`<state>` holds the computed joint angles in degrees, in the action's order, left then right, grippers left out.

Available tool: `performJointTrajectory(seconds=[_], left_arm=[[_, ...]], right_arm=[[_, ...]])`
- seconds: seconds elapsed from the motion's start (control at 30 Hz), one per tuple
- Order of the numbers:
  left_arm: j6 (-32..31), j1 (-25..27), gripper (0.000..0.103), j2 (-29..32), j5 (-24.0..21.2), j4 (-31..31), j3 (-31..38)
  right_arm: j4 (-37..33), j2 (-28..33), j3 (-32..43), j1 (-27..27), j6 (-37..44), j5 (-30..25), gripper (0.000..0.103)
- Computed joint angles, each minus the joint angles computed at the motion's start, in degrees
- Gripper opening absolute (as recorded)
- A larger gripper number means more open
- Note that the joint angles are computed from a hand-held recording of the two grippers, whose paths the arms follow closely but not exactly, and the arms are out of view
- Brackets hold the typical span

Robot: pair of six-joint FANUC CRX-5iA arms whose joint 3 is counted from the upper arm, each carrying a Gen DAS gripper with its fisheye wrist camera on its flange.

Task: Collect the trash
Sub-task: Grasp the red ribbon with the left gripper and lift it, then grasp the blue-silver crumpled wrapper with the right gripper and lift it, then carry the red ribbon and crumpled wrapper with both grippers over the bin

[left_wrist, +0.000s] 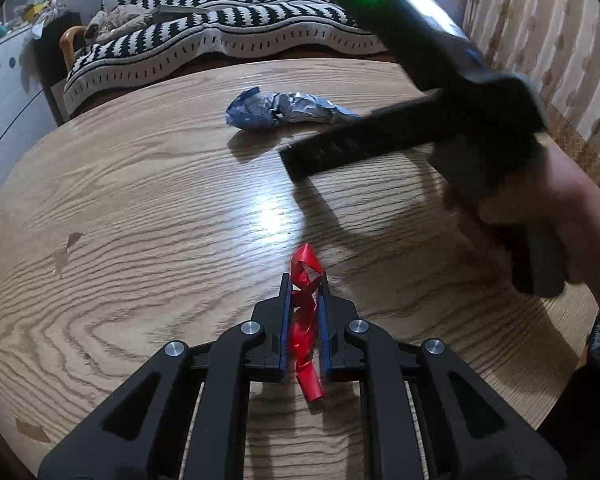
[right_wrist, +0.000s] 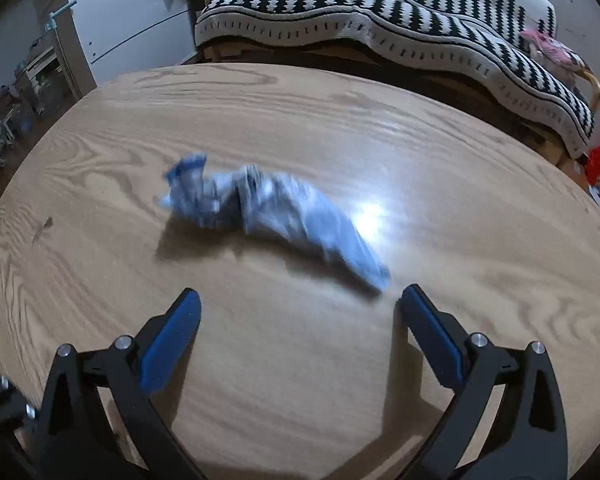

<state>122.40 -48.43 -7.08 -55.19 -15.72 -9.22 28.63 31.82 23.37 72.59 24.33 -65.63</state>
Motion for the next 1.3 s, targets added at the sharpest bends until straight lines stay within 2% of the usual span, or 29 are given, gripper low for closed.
performJointTrajectory(seconds=[0.23,0.27,0.33,0.37,0.4,0.43,0.63,0.8,0.9,1.1,1.3], left_arm=[[-0.7,1.1,0.011,0.3,0.5,1.3,0.0],[-0.6,1.2,0.011,0.5,0.4,1.3,0.2],[-0.4,1.4,0.011,0.5,0.5,1.5,0.3],[-0.3,1.6,0.011,0.5,0.7,1.8,0.3],[-0.2,1.6,0.011,0.4,0.9,1.9,0.3],[0.1,1.5,0.011,0.5,0.8,1.7,0.5],[2.3,0.5,0.011,0.7,0.3,0.4,1.9],[4.3,-0.7,0.011,2.0,0.1,-0.5,3.9],[5.2,-2.0,0.011,3.7,0.0,-0.7,6.2],[4.9,-5.9,0.011,8.4,0.5,-0.9,12.2],[2.5,-10.4,0.011,14.9,1.2,0.2,20.1]], right_arm=[[1.3,0.8,0.0,-1.6,1.9,3.1,0.097],[1.4,0.8,-0.1,-1.6,1.8,3.1,0.093],[2.2,0.4,-0.7,-1.3,2.0,4.3,0.076],[2.6,0.0,-1.2,-1.2,2.1,4.8,0.052],[2.8,-0.3,-1.6,-1.0,1.9,5.2,0.024],[2.1,-0.7,-1.6,-0.9,2.0,5.3,0.019],[3.2,-4.7,-7.4,0.7,-4.3,6.7,0.018],[6.2,-12.2,-16.7,2.5,-13.2,6.5,0.018],[8.4,-17.6,-22.6,4.9,-18.5,3.7,0.018],[11.3,-29.0,-33.5,11.2,-29.2,-5.2,0.018],[12.7,-40.0,-43.3,21.9,-42.9,-17.7,0.018]])
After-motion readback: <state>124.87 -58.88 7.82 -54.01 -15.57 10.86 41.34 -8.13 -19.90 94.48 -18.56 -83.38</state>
